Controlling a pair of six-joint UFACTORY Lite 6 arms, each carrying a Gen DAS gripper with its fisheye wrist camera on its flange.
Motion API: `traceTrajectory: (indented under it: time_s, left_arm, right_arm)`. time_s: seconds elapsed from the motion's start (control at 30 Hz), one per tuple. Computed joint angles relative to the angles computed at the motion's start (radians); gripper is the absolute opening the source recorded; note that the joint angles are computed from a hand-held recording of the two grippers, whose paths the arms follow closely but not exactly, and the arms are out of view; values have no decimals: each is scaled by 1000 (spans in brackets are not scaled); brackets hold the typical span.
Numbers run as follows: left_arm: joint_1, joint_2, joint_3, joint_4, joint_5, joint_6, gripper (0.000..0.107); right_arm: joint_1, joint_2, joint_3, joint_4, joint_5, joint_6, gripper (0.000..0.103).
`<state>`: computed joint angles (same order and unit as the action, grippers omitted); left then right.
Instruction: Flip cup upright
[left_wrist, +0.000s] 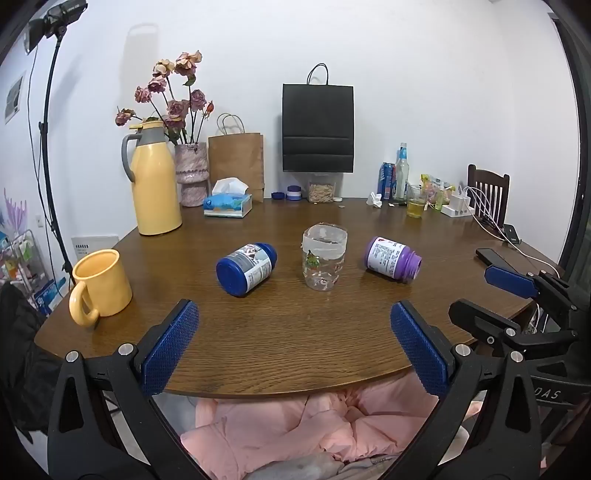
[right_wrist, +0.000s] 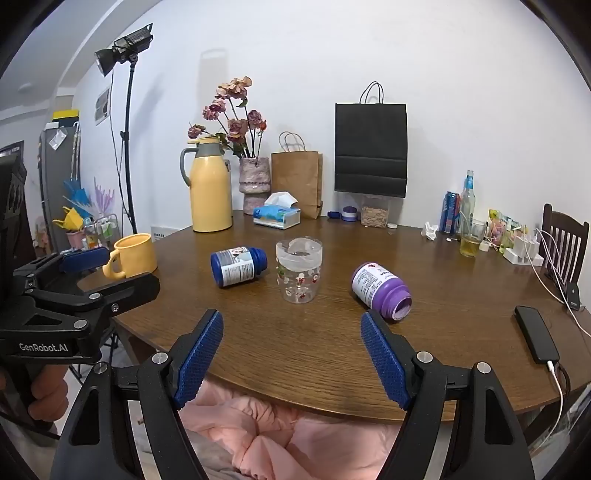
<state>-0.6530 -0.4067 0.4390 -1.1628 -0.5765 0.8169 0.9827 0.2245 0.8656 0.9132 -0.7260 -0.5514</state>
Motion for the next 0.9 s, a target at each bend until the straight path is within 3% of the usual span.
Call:
traceTrajectory:
  time_s: [0.9]
  left_arm:
    - [0, 13, -2, 17, -7, -25, 103]
  right_arm:
    - [0, 4, -2, 3, -6, -6, 81]
